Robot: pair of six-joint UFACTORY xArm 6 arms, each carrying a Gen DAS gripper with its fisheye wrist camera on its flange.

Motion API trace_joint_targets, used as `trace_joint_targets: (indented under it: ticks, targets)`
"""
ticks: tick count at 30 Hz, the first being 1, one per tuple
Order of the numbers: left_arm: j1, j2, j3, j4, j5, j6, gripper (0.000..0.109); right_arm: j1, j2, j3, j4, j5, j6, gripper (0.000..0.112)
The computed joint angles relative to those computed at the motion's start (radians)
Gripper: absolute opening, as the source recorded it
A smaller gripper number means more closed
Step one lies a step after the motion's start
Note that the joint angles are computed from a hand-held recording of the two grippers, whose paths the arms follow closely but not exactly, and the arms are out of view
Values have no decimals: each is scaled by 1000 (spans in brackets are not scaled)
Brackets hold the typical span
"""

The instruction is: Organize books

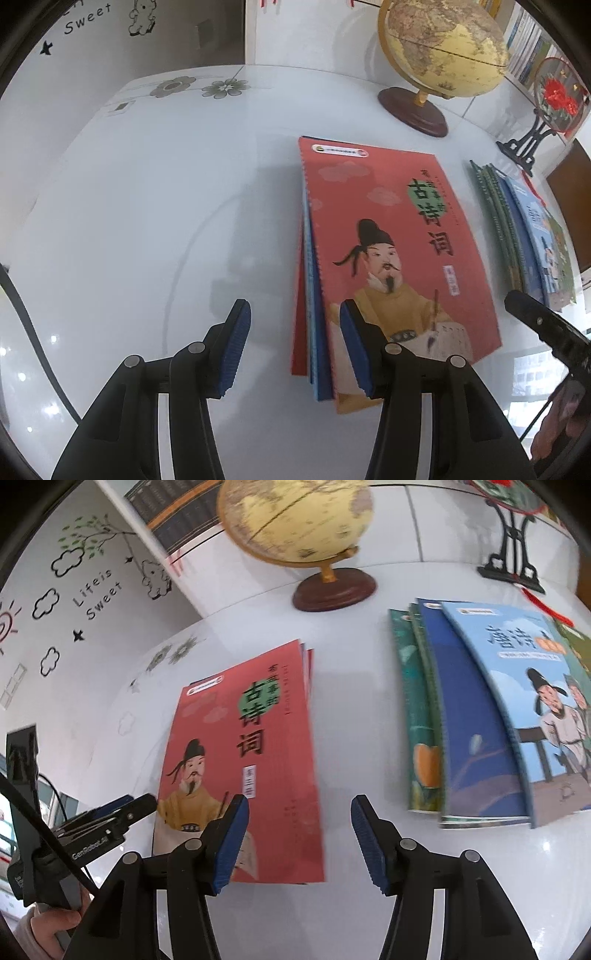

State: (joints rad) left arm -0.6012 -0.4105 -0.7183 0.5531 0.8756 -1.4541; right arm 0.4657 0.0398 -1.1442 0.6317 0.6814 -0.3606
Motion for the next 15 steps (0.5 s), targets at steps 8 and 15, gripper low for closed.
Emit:
trace_joint_targets:
  ticks: [8,15]
  targets:
    - [-6,52,-80,-36,-39,-54,48,-84,-24,-4,41,72,-41,56]
    - [-16,196,-252,-52,-78,-53,48,-191,-62,-17,133,124,-187,56]
